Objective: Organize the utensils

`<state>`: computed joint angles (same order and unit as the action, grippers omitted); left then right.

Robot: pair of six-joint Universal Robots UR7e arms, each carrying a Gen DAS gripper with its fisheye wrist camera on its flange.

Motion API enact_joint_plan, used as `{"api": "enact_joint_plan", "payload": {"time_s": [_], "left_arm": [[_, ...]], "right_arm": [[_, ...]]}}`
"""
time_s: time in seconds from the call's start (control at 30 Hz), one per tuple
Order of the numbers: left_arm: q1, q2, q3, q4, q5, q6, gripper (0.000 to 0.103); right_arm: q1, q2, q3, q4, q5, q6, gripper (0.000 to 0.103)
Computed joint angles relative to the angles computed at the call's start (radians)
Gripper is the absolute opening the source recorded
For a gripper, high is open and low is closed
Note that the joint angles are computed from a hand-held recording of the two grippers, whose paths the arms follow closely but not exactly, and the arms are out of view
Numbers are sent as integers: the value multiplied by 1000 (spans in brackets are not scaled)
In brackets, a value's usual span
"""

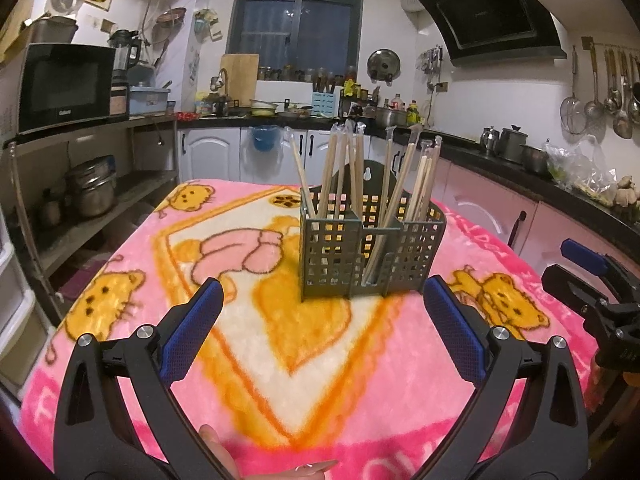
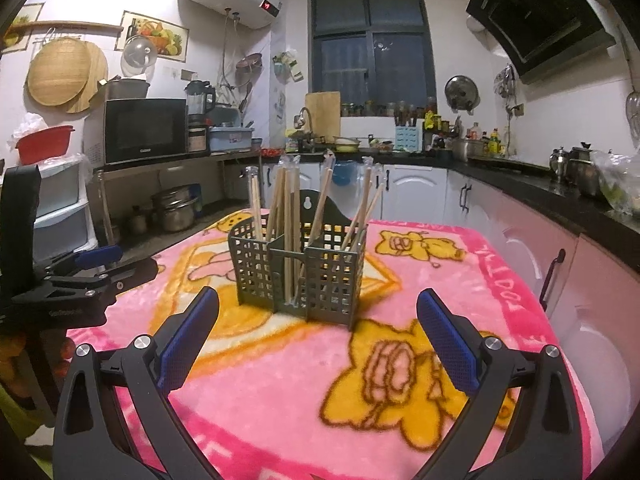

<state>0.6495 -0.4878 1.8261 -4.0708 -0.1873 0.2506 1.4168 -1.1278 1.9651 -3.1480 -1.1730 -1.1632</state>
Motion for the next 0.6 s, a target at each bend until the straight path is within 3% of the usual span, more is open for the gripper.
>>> {"api": "enact_joint_plan", "payload": {"time_s": [0.3,0.43,0.6], "left_arm": [[14,50,-33,-151,9,119,92],[17,73,-65,-247,7,223,92],[25,79,-58,-217,4,187,92]], "right_arm": [[-31,43,63,-186,20,-57,96],[-42,65,84,-259,42,-52,96],[-40,83,92,-296,32,-53,96]]}}
